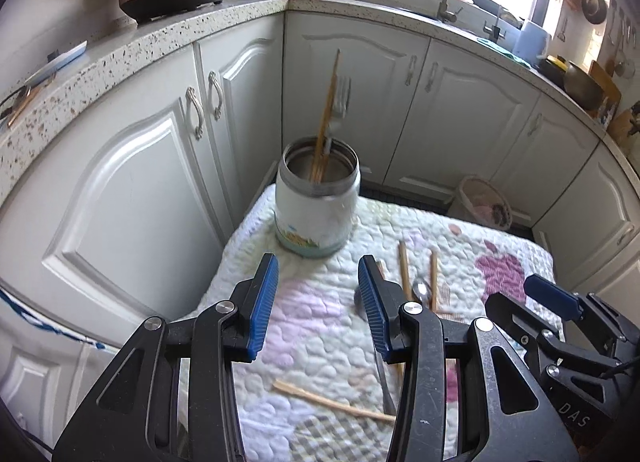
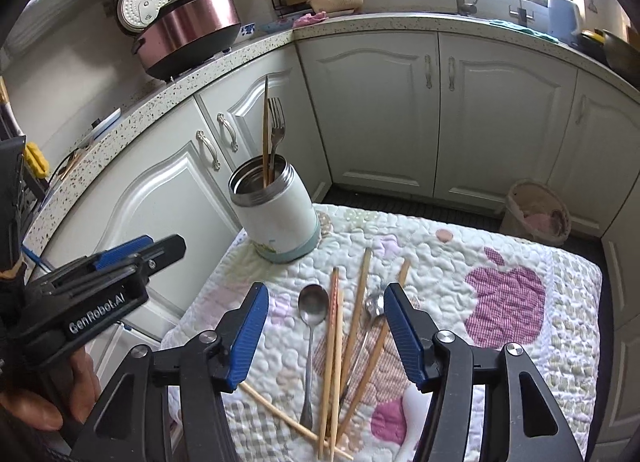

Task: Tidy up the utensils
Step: 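Move both open tools back from the jar toward the remaining utensils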

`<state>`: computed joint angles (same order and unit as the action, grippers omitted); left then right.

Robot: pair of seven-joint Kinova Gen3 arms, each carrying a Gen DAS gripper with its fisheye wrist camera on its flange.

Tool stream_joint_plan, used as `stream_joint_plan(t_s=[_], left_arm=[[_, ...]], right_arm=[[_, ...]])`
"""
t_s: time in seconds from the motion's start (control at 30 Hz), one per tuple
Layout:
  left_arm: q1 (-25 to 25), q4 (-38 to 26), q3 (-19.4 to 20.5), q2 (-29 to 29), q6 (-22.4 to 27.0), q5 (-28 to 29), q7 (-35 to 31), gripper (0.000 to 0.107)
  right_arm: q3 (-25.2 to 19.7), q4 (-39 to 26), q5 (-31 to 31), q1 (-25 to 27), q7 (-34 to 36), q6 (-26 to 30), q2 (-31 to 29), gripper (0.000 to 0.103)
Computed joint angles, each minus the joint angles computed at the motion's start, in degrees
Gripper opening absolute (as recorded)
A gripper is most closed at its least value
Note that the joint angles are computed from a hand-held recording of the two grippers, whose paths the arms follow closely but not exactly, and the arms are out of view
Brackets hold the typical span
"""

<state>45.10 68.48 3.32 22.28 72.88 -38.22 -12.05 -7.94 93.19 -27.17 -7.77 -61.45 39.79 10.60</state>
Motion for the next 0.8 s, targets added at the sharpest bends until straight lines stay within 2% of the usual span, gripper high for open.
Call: stream_joint_plan(t_s=[0.23, 0.8], left_arm=[[2.33, 0.01, 0.39, 0.56, 1.75, -0.43, 2.7, 0.041], [4.54, -1.72, 0.22, 2.42, 3.25, 0.53, 3.1, 0.042]], right_arm=[[0.44, 3.19, -2.05, 1.11, 3.0, -0.66, -2.21, 0.058], [2.46, 6.17, -4.74, 2.74, 6.67, 0.17, -3.93, 0.06]])
